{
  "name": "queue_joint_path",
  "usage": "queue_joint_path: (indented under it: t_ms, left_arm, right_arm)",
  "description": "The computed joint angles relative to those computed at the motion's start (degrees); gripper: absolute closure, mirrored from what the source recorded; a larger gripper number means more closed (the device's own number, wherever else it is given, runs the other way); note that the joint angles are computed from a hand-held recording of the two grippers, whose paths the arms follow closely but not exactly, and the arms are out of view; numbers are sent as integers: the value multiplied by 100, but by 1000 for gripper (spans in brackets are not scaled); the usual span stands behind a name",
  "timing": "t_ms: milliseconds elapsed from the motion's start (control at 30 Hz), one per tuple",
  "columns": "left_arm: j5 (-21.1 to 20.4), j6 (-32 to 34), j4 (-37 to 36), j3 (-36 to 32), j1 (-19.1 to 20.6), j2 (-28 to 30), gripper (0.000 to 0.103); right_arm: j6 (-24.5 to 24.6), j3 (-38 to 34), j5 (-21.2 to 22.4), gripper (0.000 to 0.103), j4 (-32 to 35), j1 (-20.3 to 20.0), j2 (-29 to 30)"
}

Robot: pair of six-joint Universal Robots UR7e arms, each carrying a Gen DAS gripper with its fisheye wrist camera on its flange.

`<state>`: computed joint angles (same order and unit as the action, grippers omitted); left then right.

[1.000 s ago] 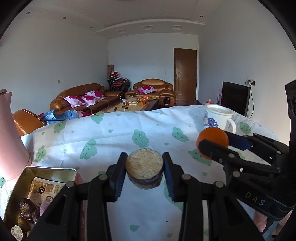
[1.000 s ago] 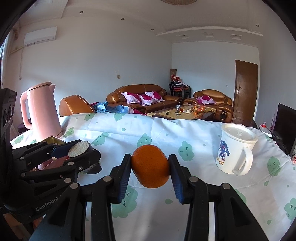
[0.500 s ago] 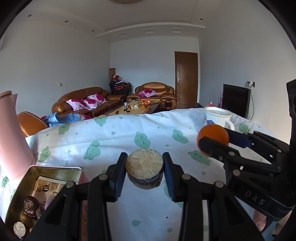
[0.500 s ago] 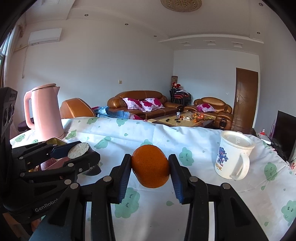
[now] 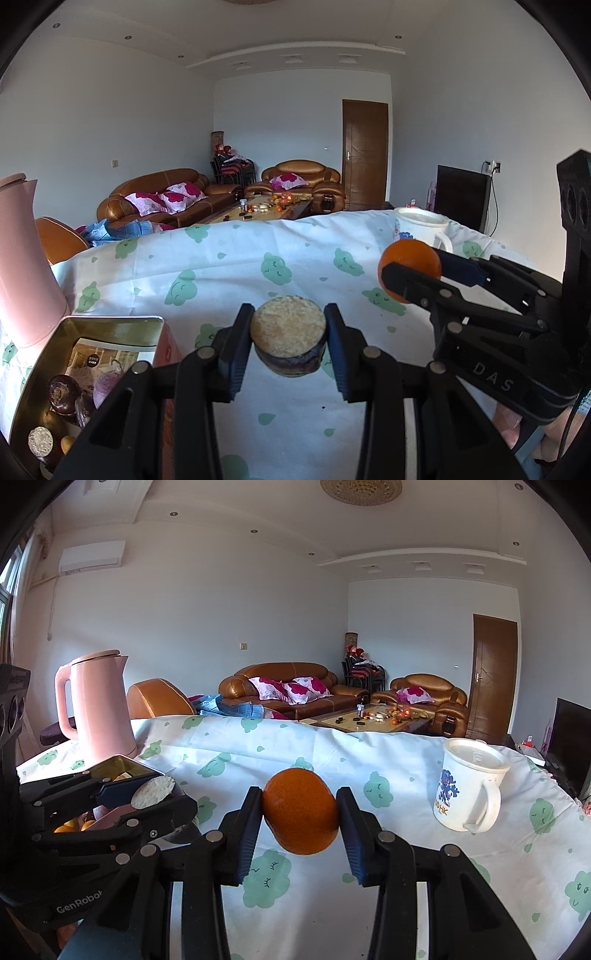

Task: Organize fruits
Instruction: 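Carry the cake roll over the gold tin with the left tool while the right tool carries the orange there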

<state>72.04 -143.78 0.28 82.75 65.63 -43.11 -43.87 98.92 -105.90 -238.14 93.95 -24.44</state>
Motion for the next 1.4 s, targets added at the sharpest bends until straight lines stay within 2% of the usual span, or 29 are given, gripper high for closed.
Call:
queue_joint_path:
  t_ms: [400, 667, 967, 1400]
  left_arm:
    - [-50, -113, -111, 313, 74, -318, 63]
    - [-57, -167, -182, 517, 149, -602, 63]
    - [-114, -113, -306, 775, 193, -935, 63]
    - [-238, -95, -305, 798, 341, -1184, 63]
  right_arm:
    - [-108, 101, -18, 60, 18, 117, 73]
    - [39, 164, 53, 60, 277, 214, 76]
    - [-5, 158, 156, 60, 432, 442, 93]
    - [-174, -50, 184, 60, 889, 759, 144]
